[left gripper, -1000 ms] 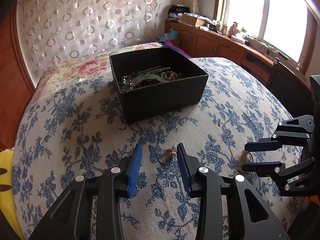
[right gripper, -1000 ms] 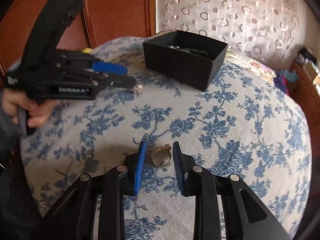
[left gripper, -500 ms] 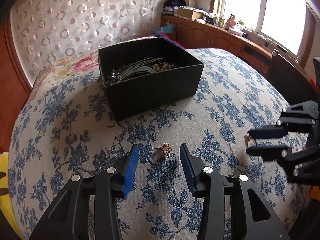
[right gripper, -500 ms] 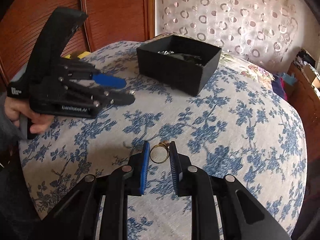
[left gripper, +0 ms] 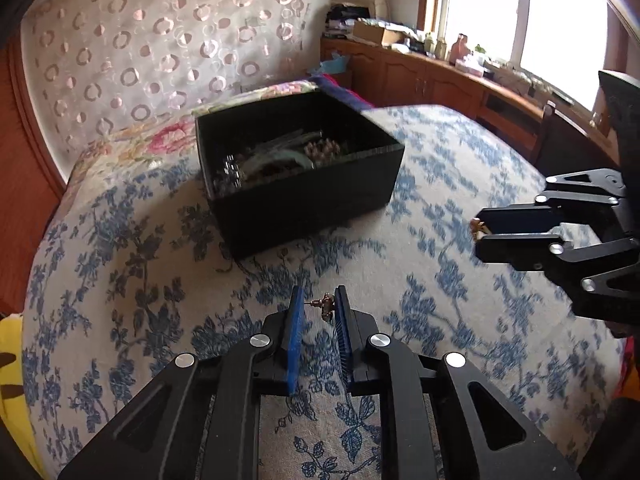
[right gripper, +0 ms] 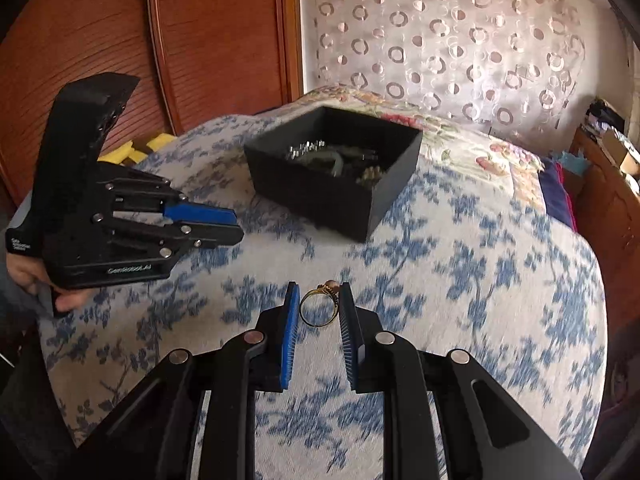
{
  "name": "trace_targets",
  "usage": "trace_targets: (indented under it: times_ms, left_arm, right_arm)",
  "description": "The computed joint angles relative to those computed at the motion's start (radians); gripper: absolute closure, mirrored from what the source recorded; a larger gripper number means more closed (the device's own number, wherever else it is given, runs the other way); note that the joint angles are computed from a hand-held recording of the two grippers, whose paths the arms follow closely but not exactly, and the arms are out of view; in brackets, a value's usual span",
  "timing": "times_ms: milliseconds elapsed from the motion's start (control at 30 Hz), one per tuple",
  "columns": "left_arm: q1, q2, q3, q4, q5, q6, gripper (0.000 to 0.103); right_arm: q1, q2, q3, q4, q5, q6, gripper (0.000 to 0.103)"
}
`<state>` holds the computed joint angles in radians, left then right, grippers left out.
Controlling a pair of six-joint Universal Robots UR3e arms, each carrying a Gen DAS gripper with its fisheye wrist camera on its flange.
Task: Organize jewelry
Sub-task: 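Drop the gold earring into the black box with the left tool while the right drops the gold ring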
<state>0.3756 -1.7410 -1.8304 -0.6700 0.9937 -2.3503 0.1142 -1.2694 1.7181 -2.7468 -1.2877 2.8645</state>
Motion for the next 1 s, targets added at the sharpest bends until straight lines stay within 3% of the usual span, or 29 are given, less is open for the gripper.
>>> trace_targets:
  times_ms: [300,600,1000]
  left_arm:
    - [0.004,-0.015,0.113,0.005,-0.052,-0.064,0.089]
    - [-0.027,-0.128,0.296,0.008,-0.047,-0.151,0.088]
    - [-0.073,-0.244,0.43,0.022,0.0,-0.213,0.088]
  right_arm:
    - [-0.007,0.15,-0.304,0.049,0.023,0.009,0.081]
    - [-0.012,0.329,-0.58,0.162,0.054,0.036,0.081]
    - [-0.032,0.334,-0.579,0.167,0.072,0.06,0.076]
